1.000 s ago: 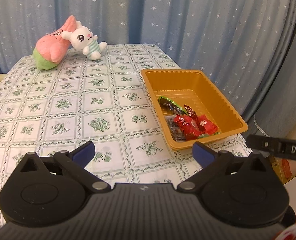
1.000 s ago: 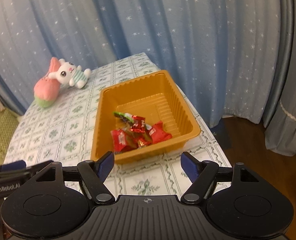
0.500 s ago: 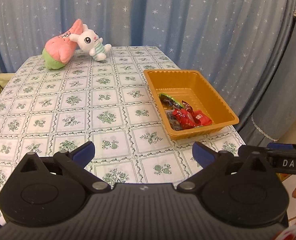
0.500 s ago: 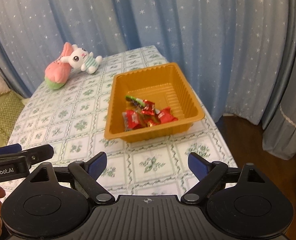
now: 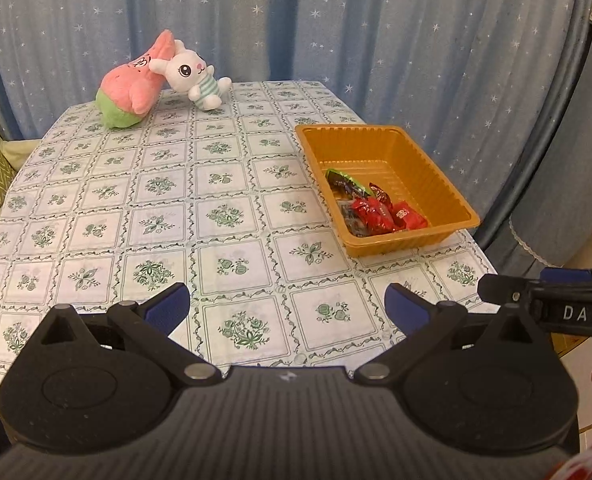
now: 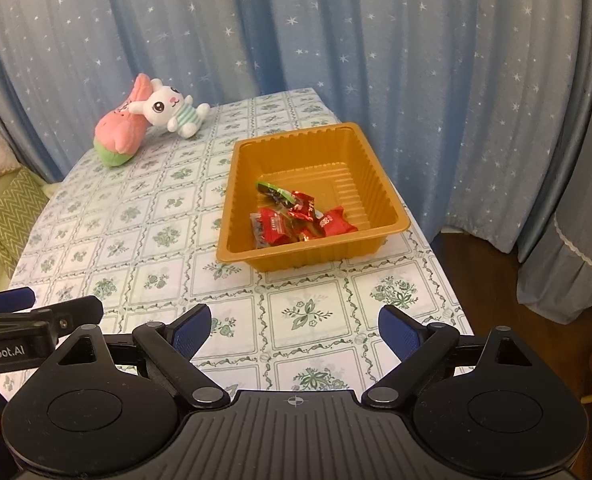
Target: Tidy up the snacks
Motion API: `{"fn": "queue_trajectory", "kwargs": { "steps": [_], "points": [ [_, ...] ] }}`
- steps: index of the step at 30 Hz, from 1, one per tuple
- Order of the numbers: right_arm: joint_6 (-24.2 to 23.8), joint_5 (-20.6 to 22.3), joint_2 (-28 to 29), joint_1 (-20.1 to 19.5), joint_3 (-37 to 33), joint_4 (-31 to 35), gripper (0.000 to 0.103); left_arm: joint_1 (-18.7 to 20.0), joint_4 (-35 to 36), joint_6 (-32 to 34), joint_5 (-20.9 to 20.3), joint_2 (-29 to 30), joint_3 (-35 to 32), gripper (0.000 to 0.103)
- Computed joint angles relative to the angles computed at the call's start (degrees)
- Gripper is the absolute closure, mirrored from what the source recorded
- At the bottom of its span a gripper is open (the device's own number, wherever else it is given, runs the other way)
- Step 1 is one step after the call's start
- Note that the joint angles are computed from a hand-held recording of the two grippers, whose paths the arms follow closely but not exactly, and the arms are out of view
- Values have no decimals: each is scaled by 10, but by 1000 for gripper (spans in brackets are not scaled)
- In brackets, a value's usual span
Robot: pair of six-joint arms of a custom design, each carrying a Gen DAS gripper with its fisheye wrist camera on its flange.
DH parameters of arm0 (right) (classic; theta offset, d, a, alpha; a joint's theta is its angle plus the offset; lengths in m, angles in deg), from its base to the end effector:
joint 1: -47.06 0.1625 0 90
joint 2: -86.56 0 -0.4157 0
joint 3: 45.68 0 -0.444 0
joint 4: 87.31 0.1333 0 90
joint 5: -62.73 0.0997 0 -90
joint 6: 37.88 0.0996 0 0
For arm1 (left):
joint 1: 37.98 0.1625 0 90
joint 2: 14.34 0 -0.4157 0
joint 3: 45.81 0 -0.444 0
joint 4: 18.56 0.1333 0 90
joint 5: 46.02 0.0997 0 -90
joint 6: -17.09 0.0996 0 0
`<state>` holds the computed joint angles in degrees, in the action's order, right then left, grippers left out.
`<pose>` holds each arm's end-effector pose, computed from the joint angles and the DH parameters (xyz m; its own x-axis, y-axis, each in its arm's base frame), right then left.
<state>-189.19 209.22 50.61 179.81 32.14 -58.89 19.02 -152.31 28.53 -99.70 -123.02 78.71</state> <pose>0.4386 -0.4005 0.0248 -0.8299 0.1843 0.5267 -0.2743 0.6872 -0.6727 -0.0673 -0.4567 0.4109 -0.7148 0.3492 -0.6058 0.6357 0.6855 -0.3550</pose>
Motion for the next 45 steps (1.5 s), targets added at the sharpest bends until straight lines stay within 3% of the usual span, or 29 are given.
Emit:
{"fn": "queue_trajectory", "kwargs": {
  "steps": [45],
  "points": [
    [-8, 5, 2, 10, -3, -6, 13, -6, -1, -3, 2, -8, 3, 0]
  ]
}}
